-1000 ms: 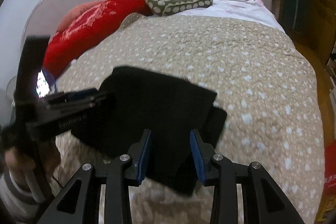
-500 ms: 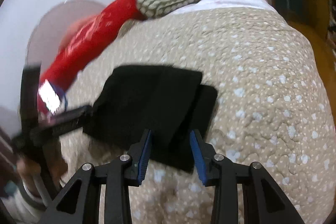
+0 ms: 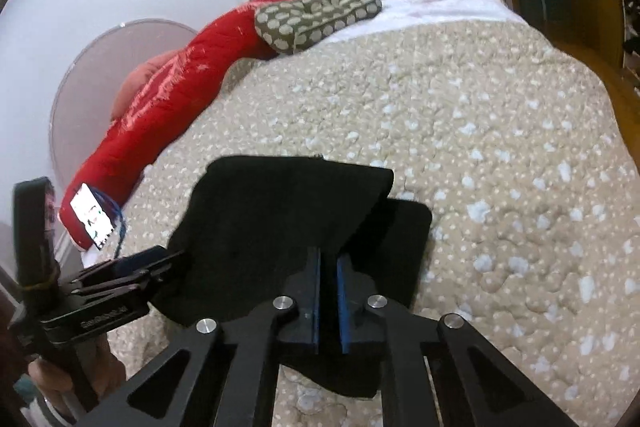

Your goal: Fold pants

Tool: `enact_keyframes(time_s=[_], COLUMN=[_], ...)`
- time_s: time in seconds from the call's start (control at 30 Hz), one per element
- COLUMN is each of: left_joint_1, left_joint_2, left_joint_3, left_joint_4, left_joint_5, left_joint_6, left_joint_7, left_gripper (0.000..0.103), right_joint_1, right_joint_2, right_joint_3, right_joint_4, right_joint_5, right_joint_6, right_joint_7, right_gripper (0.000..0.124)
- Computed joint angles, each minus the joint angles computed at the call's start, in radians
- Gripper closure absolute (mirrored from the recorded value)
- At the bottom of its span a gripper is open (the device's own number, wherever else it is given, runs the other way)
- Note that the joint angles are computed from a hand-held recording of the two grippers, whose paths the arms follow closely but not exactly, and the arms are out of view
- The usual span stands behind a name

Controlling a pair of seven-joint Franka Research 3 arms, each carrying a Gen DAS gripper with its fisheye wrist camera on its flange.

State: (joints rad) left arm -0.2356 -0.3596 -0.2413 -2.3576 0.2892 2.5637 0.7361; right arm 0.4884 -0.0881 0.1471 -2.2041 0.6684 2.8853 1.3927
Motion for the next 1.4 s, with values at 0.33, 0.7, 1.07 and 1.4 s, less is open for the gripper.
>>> enact_keyframes(time_s=[0.33,0.7,1.07,1.4], left_joint_1=[0.007,0.026,0.025,0.025], left_joint_2=[0.027,0.088,0.158,0.167], left_joint_3=[-0.032,-0.017,-0.013,-0.004], left_joint_4=[0.023,0.114,0.163,0.163], left_joint_5=[0.054,0.109,0.150,0.140], left_joint_6=[0.006,-0.014,-0.039,-0.023], left_joint_7=[-0.014,-0.025,-0.045,-0.045], left_gripper=[0.042,0.042,0.042,0.039], right_joint_1=[-0.059,-0.113,-0.067,-0.040], right_joint_2=[-0.058,-0.077,0.091,0.044], right_joint_3=[0.020,0.054,0.023,0.010], right_joint_4=[-0.069,-0.045,0.114,0.109], right_joint_5=[-0.266,-0.519,-0.551,-0.425], right_joint_6=[-0.039,-0.017,-0.111,-0.137], right_joint_7=[0.180,0.393,0.382,0.241], right_gripper=[0.120,0.115,0.114,0.110])
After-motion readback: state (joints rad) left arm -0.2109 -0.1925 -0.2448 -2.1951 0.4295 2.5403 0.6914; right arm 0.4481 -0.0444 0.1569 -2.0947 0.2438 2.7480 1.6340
